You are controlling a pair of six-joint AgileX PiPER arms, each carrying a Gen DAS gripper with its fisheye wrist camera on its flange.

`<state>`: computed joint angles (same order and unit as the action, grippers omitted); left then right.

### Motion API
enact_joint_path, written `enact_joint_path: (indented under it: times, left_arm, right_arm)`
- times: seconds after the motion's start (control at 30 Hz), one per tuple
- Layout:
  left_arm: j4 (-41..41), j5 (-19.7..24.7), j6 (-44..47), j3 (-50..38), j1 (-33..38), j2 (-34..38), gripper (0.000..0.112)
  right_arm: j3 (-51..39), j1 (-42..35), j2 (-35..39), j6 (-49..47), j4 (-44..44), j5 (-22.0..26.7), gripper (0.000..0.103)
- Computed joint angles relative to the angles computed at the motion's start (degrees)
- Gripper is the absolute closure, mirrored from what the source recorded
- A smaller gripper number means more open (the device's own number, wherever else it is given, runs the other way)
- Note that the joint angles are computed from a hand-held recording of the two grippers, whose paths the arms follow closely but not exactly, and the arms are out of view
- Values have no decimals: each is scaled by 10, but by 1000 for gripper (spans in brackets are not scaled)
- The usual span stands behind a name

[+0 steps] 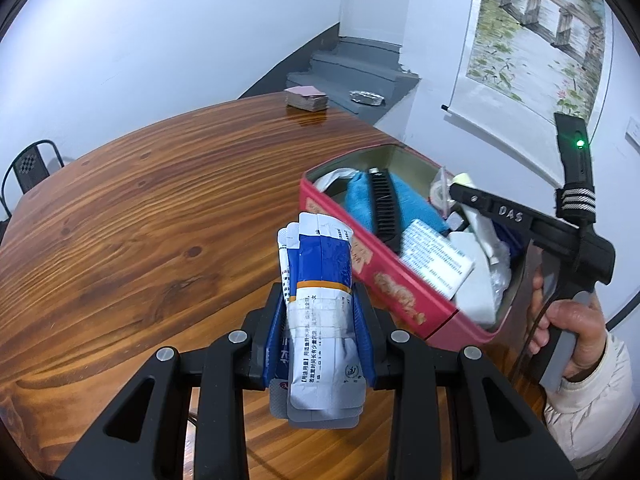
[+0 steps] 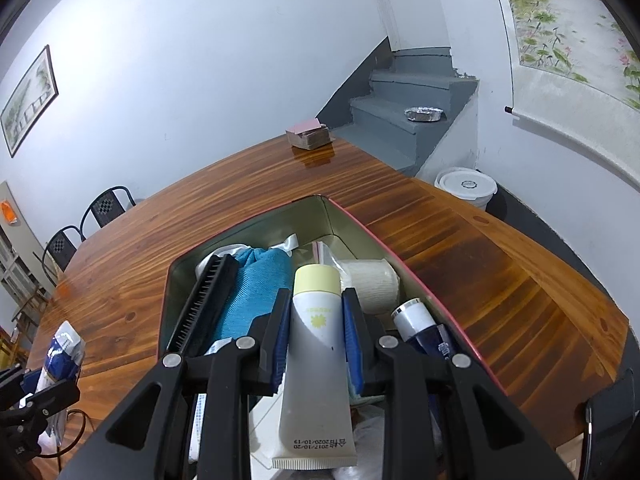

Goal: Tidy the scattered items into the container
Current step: 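Lower the tube and packets into the tin and open both grippers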

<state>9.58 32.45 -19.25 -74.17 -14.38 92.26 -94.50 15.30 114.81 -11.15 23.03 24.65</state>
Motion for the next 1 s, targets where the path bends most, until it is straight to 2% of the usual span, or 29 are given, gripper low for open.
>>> enact_joint_path:
  times: [0.1, 0.33, 0.53, 0.67, 0.8, 0.9, 0.97, 1.0]
  left_arm:
    - [3, 5, -4, -20, -11, 14, 77]
    - [0, 13, 2, -60, -26, 38, 77]
    - [-16, 18, 16, -89, -34, 58, 77]
    - [-30, 23, 25, -117, -38, 78, 77]
    - [-45, 25, 32, -146, -42, 101, 77]
    - [-68, 28, 48, -173, -41, 123, 77]
    - [-87, 33, 61, -193, -40, 140, 77]
    - [-97, 35, 69, -202, -39, 148, 77]
  right_arm:
    - [0, -7, 3, -22, 24, 4, 75]
    - [-28, -24, 22, -48, 72, 51, 74]
    - [5, -35, -3, -83, 127, 30, 74]
    - [23, -34, -18, -78, 122, 5, 74]
    - [35, -27, -30, -40, 78, -19, 74]
    - [50, -23, -41, -5, 41, -46, 64]
    - [61, -23, -49, 7, 32, -62, 46]
    - [68, -24, -54, 13, 31, -73, 41]
